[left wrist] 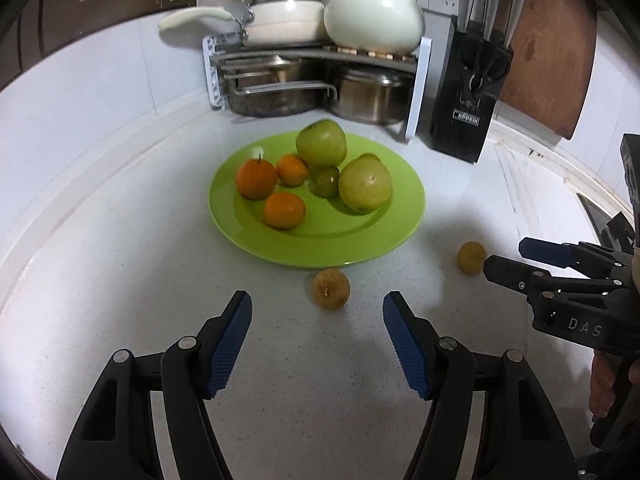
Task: Organize fruits
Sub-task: 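Grasp the brown fruit with the left tool while the right tool grasps the small yellow fruit, then carry the brown fruit in the left tool while the right tool carries the yellow fruit to the plate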
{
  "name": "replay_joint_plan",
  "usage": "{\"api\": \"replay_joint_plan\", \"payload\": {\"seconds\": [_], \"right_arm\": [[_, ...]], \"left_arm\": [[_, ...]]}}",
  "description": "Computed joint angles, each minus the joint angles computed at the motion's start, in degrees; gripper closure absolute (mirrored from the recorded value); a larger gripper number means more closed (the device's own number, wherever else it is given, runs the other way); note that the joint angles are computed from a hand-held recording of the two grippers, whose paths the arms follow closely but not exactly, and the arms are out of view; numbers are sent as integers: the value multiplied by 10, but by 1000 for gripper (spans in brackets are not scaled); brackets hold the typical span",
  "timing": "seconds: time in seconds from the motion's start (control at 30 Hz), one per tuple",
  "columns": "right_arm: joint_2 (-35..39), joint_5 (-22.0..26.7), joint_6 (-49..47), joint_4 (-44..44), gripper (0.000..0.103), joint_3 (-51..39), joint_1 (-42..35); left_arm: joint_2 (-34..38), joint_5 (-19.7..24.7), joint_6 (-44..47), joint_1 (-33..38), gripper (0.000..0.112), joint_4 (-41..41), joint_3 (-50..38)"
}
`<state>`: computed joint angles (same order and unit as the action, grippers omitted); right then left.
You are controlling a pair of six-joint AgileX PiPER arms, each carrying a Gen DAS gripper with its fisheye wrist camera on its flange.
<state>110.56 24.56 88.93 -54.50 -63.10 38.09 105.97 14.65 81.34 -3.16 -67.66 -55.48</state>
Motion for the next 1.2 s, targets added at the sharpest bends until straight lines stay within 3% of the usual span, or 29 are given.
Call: {"api": "replay_joint_plan", "payload": {"seconds": [0.23, 0.77, 0.83, 1.2], "right_arm": [[22, -15, -39, 32, 42, -19, -14], [54, -59, -147, 117, 69, -42, -39], [56, -59, -150, 118, 75, -44, -39], [46, -57, -121, 89, 75, -34, -36]], "left_arm": [[44, 14, -74, -6, 55, 71, -46], [90, 51, -154, -9, 86, 139, -102], [91, 52, -155, -9, 86, 139, -103], [77, 48, -121, -8, 86, 113, -88]]}}
